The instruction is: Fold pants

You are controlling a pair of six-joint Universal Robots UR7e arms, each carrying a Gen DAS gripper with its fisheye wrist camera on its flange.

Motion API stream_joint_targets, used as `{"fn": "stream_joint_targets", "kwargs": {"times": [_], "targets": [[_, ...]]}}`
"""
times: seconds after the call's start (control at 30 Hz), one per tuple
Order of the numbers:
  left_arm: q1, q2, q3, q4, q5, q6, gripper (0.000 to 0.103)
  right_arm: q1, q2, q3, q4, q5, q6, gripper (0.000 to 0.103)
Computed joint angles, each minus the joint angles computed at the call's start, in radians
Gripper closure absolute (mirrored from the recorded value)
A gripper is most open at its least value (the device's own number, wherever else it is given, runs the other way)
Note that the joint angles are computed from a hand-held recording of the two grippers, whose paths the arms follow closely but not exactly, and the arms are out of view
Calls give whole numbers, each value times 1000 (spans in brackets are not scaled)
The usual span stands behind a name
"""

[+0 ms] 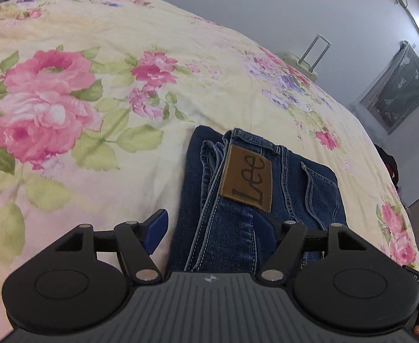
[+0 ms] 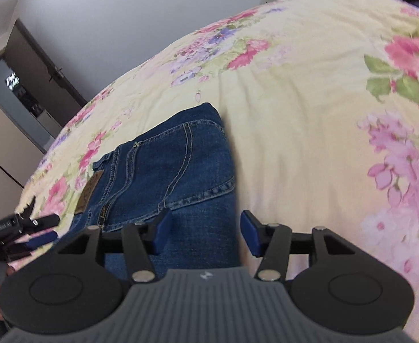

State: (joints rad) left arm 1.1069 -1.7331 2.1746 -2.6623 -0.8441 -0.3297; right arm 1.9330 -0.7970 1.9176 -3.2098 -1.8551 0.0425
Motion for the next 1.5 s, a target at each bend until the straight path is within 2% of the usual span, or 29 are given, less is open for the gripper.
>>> {"fn": "stream_joint_targets", "kwargs": {"times": [0.07, 0.13, 0.23, 0.33, 0.53, 0.63, 0.67, 0.73, 0.8, 0.83, 0.9, 1.0, 1.07, 1.2, 1.3, 1.43, 1.5], "targets": [[28, 23, -10, -7, -22, -19, 21, -40, -6, 7, 9, 89, 58, 51], [56, 40, -20, -17, -54, -15, 19, -65, -2, -3, 32, 139, 85, 48], [92, 62, -39, -32, -102, -4, 16, -91, 13, -26, 59, 192, 106, 49], [129, 82, -59, -34, -155, 13, 12, -103, 36, -59, 81, 220, 115, 49], [170, 102, -72, -57, -227, 41, 10, -100, 69, -103, 104, 215, 103, 55], [185, 111, -75, -79, -269, 54, 23, -99, 72, -107, 105, 212, 106, 61], [196, 113, -80, -79, -304, 51, 38, -97, 70, -108, 106, 205, 107, 63], [209, 114, -84, -77, -338, 32, 45, -89, 70, -114, 114, 195, 108, 69], [217, 111, -84, -79, -361, 21, 56, -78, 67, -120, 123, 185, 100, 74], [218, 109, -82, -84, -363, 10, 59, -71, 65, -123, 128, 182, 95, 78], [207, 101, -75, -96, -346, 2, 70, -55, 58, -130, 141, 171, 83, 81], [185, 79, -72, -108, -328, -3, 80, -25, 48, -145, 164, 149, 52, 84], [169, 58, -80, -95, -323, 10, 82, -4, 42, -156, 175, 147, 32, 85], [129, -4, -119, 1, -256, 68, 83, 33, 48, -180, 183, 171, 19, 86], [127, -66, -160, 97, -222, 95, 83, 60, 78, -209, 191, 202, 30, 86], [134, -129, -220, 236, -150, 132, 83, 98, 160, -264, 175, 261, 67, 86], [153, -151, -235, 269, -137, 147, 83, 118, 203, -288, 172, 280, 87, 86]]}}
